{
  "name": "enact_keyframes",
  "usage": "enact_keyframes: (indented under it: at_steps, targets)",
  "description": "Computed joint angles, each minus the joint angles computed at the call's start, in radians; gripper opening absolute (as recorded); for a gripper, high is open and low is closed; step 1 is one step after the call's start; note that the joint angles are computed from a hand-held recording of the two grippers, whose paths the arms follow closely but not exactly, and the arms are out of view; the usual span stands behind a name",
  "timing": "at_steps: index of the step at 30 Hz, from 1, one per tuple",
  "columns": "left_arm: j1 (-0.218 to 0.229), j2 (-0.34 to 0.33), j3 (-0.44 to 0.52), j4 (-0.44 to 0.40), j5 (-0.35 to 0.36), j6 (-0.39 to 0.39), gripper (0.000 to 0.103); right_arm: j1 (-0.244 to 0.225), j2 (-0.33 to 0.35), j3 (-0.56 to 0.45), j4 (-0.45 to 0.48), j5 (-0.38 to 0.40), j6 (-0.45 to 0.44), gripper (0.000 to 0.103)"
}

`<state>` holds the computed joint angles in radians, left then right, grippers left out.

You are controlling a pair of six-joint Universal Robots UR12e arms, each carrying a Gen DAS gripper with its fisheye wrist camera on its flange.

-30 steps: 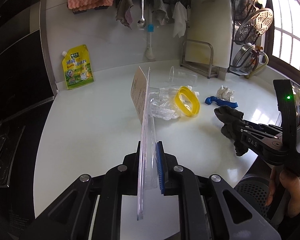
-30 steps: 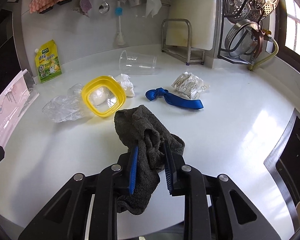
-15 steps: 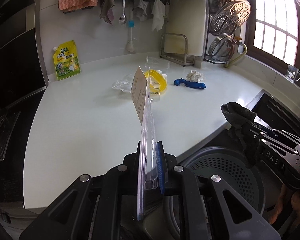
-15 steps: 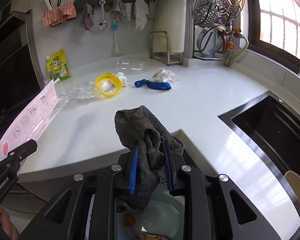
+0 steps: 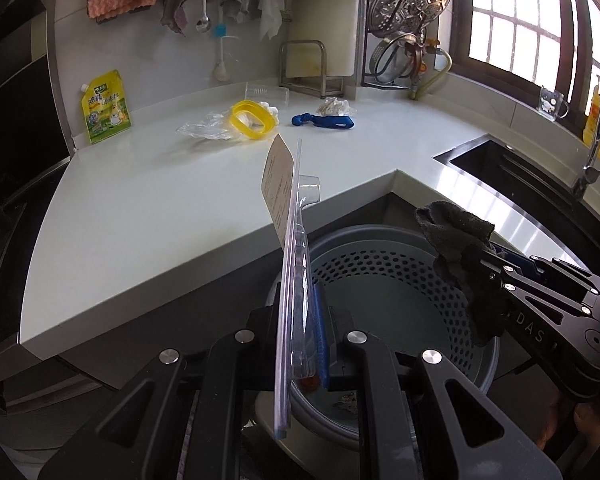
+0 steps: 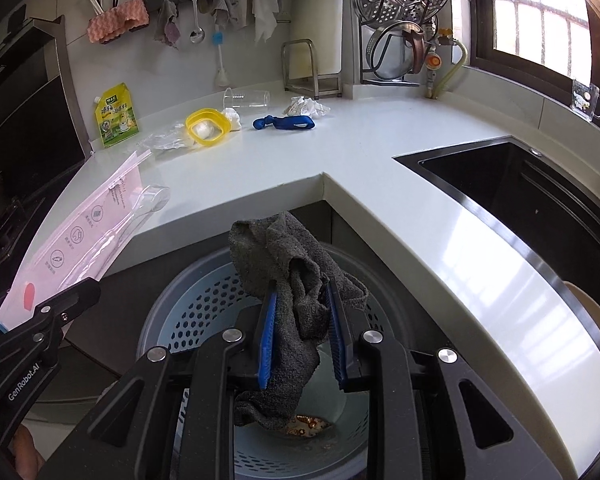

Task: Collect trash
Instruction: 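Carry the grey cloth and pink card over the trash basket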

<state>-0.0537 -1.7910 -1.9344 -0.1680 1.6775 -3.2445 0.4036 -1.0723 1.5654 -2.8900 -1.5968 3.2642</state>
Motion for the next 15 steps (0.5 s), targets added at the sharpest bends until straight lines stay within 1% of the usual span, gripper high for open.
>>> enact_keyframes:
  at_steps: [2, 8, 11, 15]
  targets:
    - [-0.009, -0.003, -0.003, -0.005, 0.010, 0.013, 0.013, 0.000, -0.005, 0.008, 0.000, -0.005, -0.003, 0.023]
    - [-0.017, -0.013, -0.001, -0.044, -0.020, 0.026, 0.013, -0.005, -0.013, 0.029, -0.002, -0.007, -0.011, 0.023]
    - [-0.022, -0.021, 0.001, -0.053, -0.013, 0.033, 0.014, -0.011, -0.015, 0.040, -0.002, 0.007, -0.002, 0.024]
    - [-0.017, -0.029, 0.006, -0.083, -0.041, 0.025, 0.014, -0.014, -0.012, 0.041, 0.011, 0.015, -0.003, 0.024]
